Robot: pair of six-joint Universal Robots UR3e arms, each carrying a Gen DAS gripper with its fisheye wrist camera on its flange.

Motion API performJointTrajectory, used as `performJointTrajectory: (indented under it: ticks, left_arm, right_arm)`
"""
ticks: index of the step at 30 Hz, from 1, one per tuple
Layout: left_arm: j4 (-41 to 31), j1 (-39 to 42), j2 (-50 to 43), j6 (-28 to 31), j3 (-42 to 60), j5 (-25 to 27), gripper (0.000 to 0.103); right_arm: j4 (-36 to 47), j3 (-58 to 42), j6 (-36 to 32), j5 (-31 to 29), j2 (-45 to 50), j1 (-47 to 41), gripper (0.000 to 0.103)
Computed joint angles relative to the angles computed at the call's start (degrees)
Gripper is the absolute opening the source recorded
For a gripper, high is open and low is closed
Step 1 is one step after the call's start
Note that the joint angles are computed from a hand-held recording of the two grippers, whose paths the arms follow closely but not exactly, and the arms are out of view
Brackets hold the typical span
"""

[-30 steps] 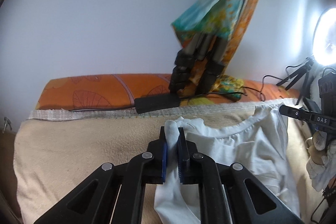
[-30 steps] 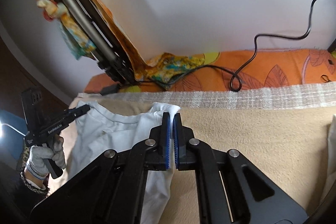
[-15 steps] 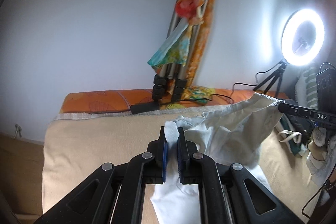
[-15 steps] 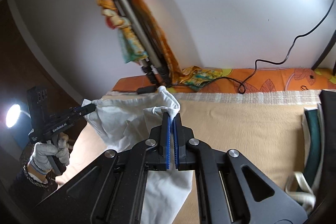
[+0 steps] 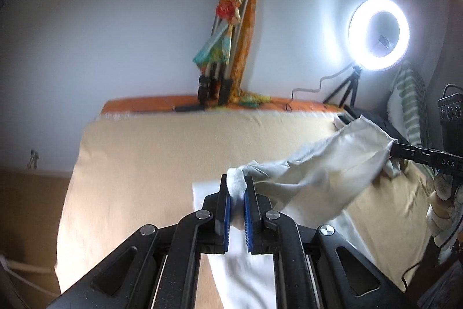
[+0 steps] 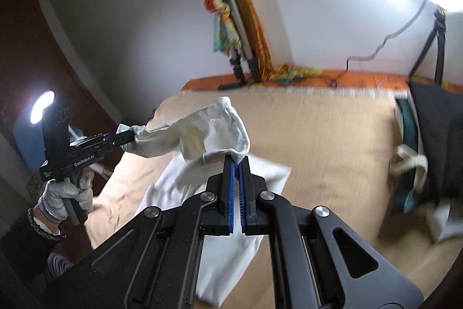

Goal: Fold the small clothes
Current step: 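Fold the collar end over onto the folded hem with both tools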

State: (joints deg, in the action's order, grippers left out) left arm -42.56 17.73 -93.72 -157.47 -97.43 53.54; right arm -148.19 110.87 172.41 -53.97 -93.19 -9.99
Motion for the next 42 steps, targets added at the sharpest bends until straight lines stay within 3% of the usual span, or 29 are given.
performJointTrajectory:
  ticks: [7,12,17,20,21,22,24,25,27,31,34,35,36,38,39,42]
  left_arm:
    - [-2.28,7.01,16.87,9.37,-21.94,-0.98,0.005]
    - [-7.91,11.15,26.30,16.55,-29.33,-0.61,0.007]
    - [-26.04,19.77,38.89,29.38,-31.48,-4.01,0.013]
    - [-36.99,25.58,40.60,33.63,-28.62,-7.29,0.027]
    - [-39.97,27.22,40.44,34.08,-27.52,-8.53,0.030]
    - [-43.34,29.17,39.37,34.21,-26.01,-10.33,0.031]
    - [-44.73,29.52,35.58,30.74,-23.73,-11.61,0.043]
    - [-45.21,29.27,32.74,28.53,-22.60,-12.08,0.045]
    - [-42.78,27.71,27.52,22.50,-21.84,-12.56,0.048]
    - [-36.94,23.29,18.51,13.05,-21.36,-12.14,0.050]
    - [-35.33,20.42,15.24,11.07,-21.18,-11.81,0.039]
    - [-35.17,19.66,15.01,10.95,-21.11,-11.54,0.029]
    - [-34.88,19.28,15.23,11.03,-21.29,-11.22,0.027]
    - [-33.25,18.92,16.53,11.15,-22.29,-11.07,0.017]
    - [-33.18,19.11,17.01,11.40,-22.39,-10.73,0.016]
    - [-34.09,20.35,18.76,12.63,-22.72,-10.93,0.009]
  right_arm:
    - [-6.60,20.41,-4.19,-6.50,-12.32,3.30,0.004]
    - [-9.85,25.87,-5.27,-13.86,-15.66,7.20,0.004]
    - [-5.87,29.45,-10.01,-17.26,-22.14,7.28,0.004]
    - [3.18,30.32,-11.45,-12.53,-29.01,1.54,0.006]
    - [7.61,30.60,-12.21,-8.15,-31.83,-2.52,0.006]
    - [11.24,30.61,-12.63,-4.41,-33.57,-5.95,0.009]
    - [14.91,30.06,-11.90,0.33,-33.36,-9.75,0.025]
    - [15.45,29.97,-10.60,2.48,-32.31,-11.27,0.047]
    - [13.27,30.83,-8.08,5.30,-29.85,-12.41,0.059]
    - [5.00,29.19,-2.36,6.65,-17.60,-9.67,0.059]
    - [0.91,27.91,0.14,6.70,-10.78,-7.69,0.057]
    - [0.09,27.75,0.53,7.16,-9.01,-7.34,0.052]
    - [-0.13,27.36,0.41,7.96,-7.22,-7.08,0.048]
    - [0.09,26.75,0.23,8.94,-5.17,-6.59,0.023]
    - [0.02,26.64,0.27,9.33,-4.82,-6.49,0.016]
    - [0.62,27.20,0.34,11.06,-6.65,-7.44,0.009]
